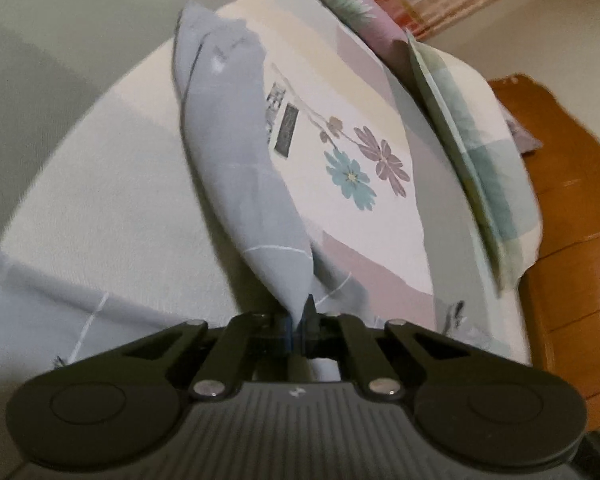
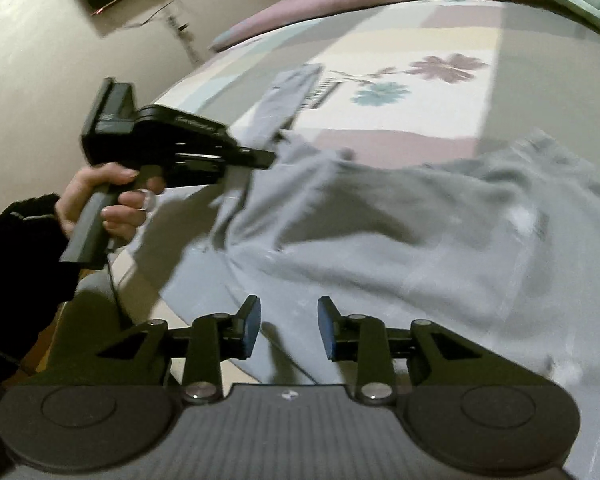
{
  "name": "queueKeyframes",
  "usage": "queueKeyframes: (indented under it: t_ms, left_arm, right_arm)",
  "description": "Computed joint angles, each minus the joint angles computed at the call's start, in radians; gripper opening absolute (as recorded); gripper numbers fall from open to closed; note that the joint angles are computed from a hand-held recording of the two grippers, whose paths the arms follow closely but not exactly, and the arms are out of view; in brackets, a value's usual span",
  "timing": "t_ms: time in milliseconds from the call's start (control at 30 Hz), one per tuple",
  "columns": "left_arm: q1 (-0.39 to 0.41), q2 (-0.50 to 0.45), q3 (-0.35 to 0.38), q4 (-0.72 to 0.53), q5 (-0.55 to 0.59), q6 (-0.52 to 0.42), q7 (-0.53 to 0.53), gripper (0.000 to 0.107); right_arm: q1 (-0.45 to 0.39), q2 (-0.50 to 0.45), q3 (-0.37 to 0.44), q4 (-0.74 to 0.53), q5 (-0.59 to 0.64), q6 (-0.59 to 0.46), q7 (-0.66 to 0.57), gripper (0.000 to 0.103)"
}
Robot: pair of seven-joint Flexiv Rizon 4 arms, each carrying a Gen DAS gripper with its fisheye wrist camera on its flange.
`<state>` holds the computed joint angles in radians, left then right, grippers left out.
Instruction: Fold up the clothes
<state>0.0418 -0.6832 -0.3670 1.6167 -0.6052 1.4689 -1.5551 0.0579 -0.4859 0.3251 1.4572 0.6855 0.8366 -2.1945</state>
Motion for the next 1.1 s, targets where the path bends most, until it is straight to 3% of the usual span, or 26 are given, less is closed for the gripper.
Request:
queueKeyframes:
  t_ms: [133,300,333,433,500,567,700,767,900,967,1033,1100]
  left_arm:
    - [-0.051,0.039,0.053,0.004,0.065,0.077,-0.002,0.002]
    - [-0.054,0.144,0.067,0.099,0.134,0.166,-0.017,0.002]
    - [-0.069,0.164,0.091,0.117,0.147,0.173,-0.03,0.002]
    - [-0.195,0.205,0.268,0.143,0.2,0.147,-0.114,0.002]
    - [-0.221,0.222,0.307,0.167,0.223,0.137,-0.154,0.002]
    - [-0.295,0.225,0.412,0.165,0.269,0.095,-0.223,0.002]
    - [-0.315,0.246,0.45,0.191,0.322,0.045,-0.309,0.002]
    - [-0.351,0.251,0.504,0.193,0.381,0.025,-0.361,0.002]
    - [-0.322,0.271,0.479,0.212,0.422,0.022,-0.406,0.002]
    - [-0.307,0.272,0.463,0.201,0.439,0.017,-0.411,0.002]
    - [-0.294,0.273,0.449,0.19,0.45,0.013,-0.412,0.002]
    - [-0.284,0.273,0.436,0.179,0.458,0.009,-0.409,0.002]
  right_arm:
    - [-0.01,0.027,-0.011,0.043,0.013,0.048,0.011,0.038]
    - [-0.031,0.073,-0.021,0.107,0.021,0.108,-0.003,0.042]
    - [-0.033,0.082,-0.024,0.12,0.02,0.122,-0.005,0.042]
    - [-0.028,0.111,-0.036,0.163,-0.009,0.161,-0.022,0.042]
    - [-0.013,0.127,-0.047,0.195,-0.054,0.197,-0.042,0.042]
    - [0.009,0.136,-0.056,0.229,-0.118,0.245,-0.066,0.042]
    - [0.034,0.144,-0.064,0.284,-0.235,0.303,-0.095,0.042]
    - [0.03,0.144,-0.058,0.296,-0.26,0.31,-0.098,0.042]
    - [0.037,0.144,-0.058,0.323,-0.324,0.344,-0.126,0.042]
    - [0.058,0.149,-0.076,0.362,-0.41,0.395,-0.15,0.041]
    - [0.078,0.147,-0.097,0.399,-0.511,0.435,-0.172,0.032]
    - [0.084,0.144,-0.105,0.429,-0.585,0.476,-0.188,0.032]
